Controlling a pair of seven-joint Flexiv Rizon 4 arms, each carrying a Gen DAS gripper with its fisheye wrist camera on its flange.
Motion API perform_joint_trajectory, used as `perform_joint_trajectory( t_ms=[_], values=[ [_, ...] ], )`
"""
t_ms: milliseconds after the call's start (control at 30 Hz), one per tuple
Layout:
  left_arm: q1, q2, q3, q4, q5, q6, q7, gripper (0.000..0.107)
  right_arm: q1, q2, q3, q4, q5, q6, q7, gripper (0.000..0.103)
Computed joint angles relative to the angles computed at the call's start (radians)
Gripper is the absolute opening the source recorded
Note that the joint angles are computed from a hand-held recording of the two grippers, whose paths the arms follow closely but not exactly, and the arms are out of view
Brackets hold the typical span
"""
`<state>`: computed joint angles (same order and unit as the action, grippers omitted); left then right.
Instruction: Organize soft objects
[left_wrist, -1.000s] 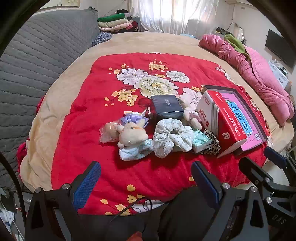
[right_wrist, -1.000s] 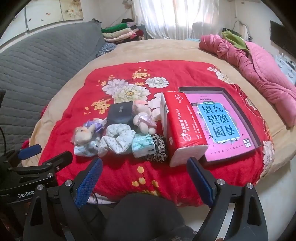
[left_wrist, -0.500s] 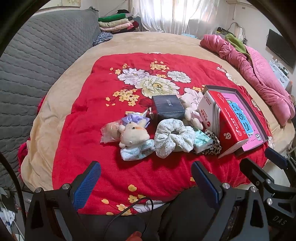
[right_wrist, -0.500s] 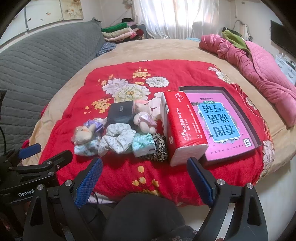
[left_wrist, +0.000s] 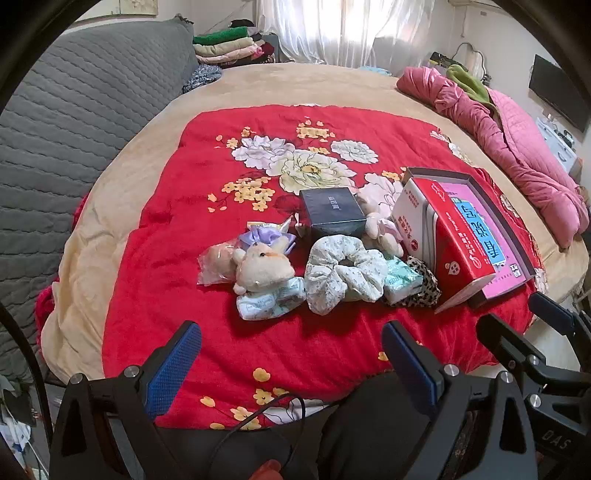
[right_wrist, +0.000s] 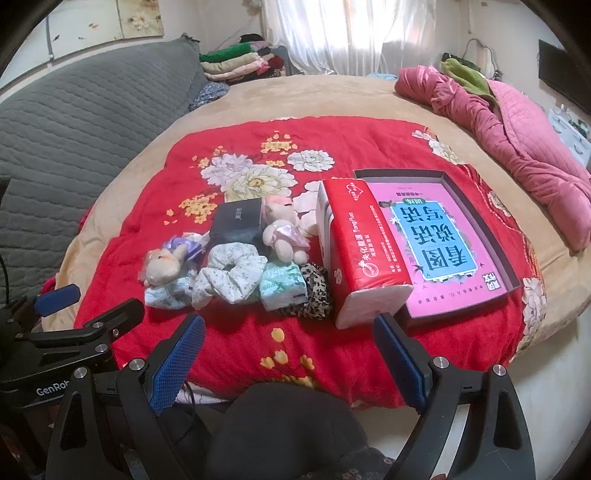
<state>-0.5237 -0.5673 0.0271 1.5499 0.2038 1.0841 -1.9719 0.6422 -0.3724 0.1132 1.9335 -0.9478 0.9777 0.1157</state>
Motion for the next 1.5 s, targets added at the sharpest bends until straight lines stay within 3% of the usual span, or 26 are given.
perform_joint_trajectory(
  t_ms=[1000, 1333, 1500],
  values=[
    [0.024, -0.021, -0.007, 0.005, -0.037, -0.004, 0.005, 0.098, 0.008, -0.050, -0.004, -0.046, 0.064, 0.001, -0.088, 0.093],
    [0.104, -0.044, -0.034, 0.037, -0.137, 0.027, 0.028, 0.098, 0.010, -0.115, -0.017, -0.101, 0.144, 0.018, -0.204, 0.092],
    [0.152, -0.078, -0.067, 0.025, -0.211, 0.020, 0.097, 0.098, 0.011, -0.154, -0.025, -0.135, 0.178, 0.036, -0.284, 0.092]
  ],
)
